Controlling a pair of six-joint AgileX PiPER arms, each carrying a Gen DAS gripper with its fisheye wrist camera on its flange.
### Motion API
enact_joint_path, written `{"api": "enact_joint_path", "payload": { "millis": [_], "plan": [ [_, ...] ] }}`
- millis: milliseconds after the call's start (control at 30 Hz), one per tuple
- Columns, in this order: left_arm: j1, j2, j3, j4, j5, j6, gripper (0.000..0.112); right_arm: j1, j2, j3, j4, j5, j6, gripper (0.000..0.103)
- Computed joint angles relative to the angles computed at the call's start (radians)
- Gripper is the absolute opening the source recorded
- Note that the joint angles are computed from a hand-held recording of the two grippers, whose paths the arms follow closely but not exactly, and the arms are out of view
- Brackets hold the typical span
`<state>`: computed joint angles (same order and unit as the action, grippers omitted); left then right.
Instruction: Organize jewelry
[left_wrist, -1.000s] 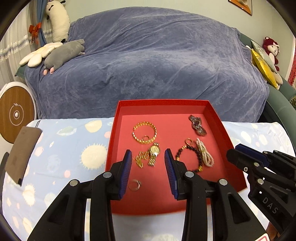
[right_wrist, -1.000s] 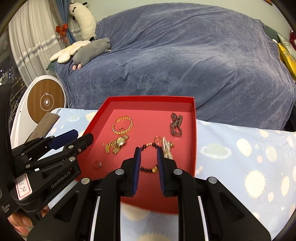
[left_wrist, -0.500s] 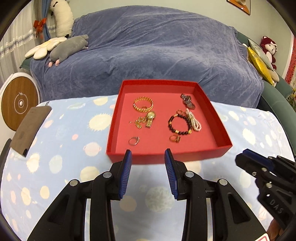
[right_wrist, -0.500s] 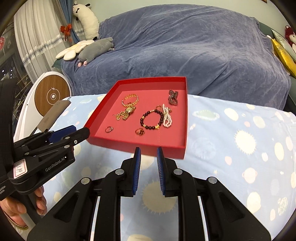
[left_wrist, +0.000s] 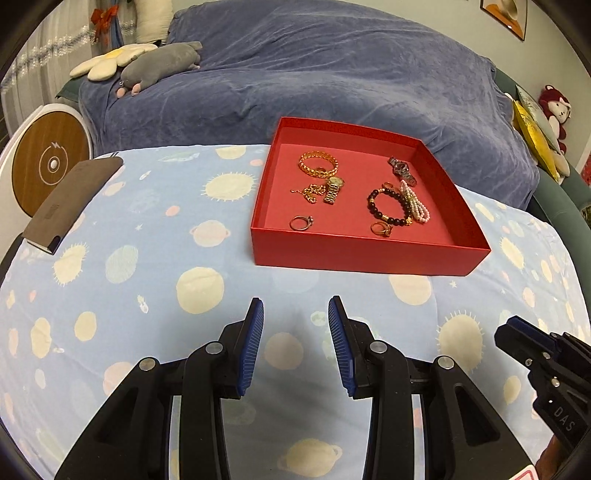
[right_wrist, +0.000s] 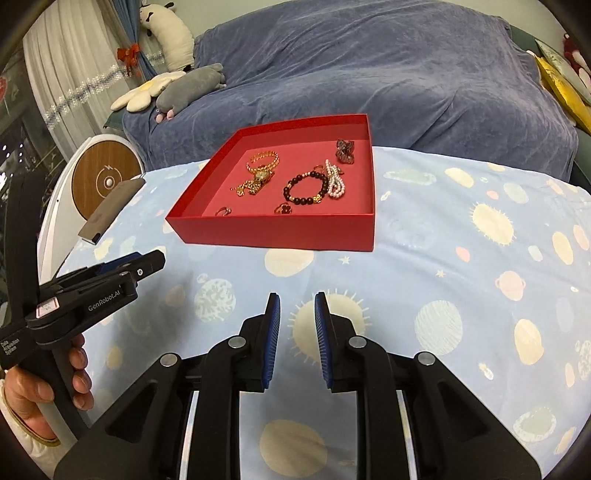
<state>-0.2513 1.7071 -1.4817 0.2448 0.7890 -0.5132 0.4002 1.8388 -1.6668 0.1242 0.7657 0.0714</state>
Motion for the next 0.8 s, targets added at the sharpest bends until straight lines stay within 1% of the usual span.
{"api": "enact_joint_path", "payload": {
  "millis": [67, 200, 300, 333, 367, 400, 467, 500, 533, 567, 600, 633, 700, 800],
  "plan": [
    [-0.019, -0.003, 0.004, 0.023, -0.010, -0.008, 0.035, 0.014, 0.007, -0.001, -0.034, -0.010, 0.008, 0.020],
    [-0.048, 0.007, 0.007, 0.060, -0.021, -0.019, 0.035, 0.022, 0.029, -0.013, -0.048, -0.012, 0.008, 0.019],
    [-0.047, 0.024, 0.004, 0.032, -0.021, 0.004, 0.035, 0.027, 0.038, -0.016, -0.062, -0.010, 0.015, 0.019],
    [-0.046, 0.029, 0.002, 0.023, -0.020, 0.012, 0.035, 0.029, 0.040, -0.015, -0.070, -0.012, 0.020, 0.023],
    [-0.049, 0.035, 0.000, 0.026, -0.017, 0.009, 0.035, 0.031, 0.039, -0.011, -0.081, -0.018, 0.029, 0.031],
    [-0.049, 0.040, -0.004, 0.021, -0.016, 0.014, 0.036, 0.036, 0.039, -0.008, -0.095, -0.026, 0.041, 0.035],
    [-0.057, 0.044, -0.004, 0.035, -0.015, -0.002, 0.046, 0.042, 0.043, -0.010, -0.120, -0.029, 0.054, 0.036],
    [-0.059, 0.042, -0.001, 0.039, -0.020, -0.003, 0.047, 0.043, 0.044, -0.011, -0.128, -0.030, 0.057, 0.037],
    [-0.063, 0.042, -0.002, 0.042, -0.019, -0.003, 0.050, 0.043, 0.043, -0.009, -0.133, -0.032, 0.061, 0.039],
    [-0.068, 0.042, -0.002, 0.053, -0.017, -0.012, 0.056, 0.043, 0.040, -0.004, -0.138, -0.037, 0.067, 0.044],
    [-0.074, 0.040, 0.001, 0.069, -0.019, -0.027, 0.059, 0.043, 0.038, -0.003, -0.142, -0.042, 0.072, 0.049],
    [-0.081, 0.039, 0.003, 0.089, -0.020, -0.046, 0.063, 0.044, 0.035, 0.000, -0.149, -0.046, 0.080, 0.051],
    [-0.090, 0.036, 0.006, 0.115, -0.020, -0.065, 0.065, 0.045, 0.029, 0.006, -0.163, -0.051, 0.094, 0.057],
    [-0.101, 0.042, -0.004, 0.141, -0.012, -0.084, 0.068, 0.048, 0.024, 0.008, -0.186, -0.061, 0.117, 0.062]
  ]
}}
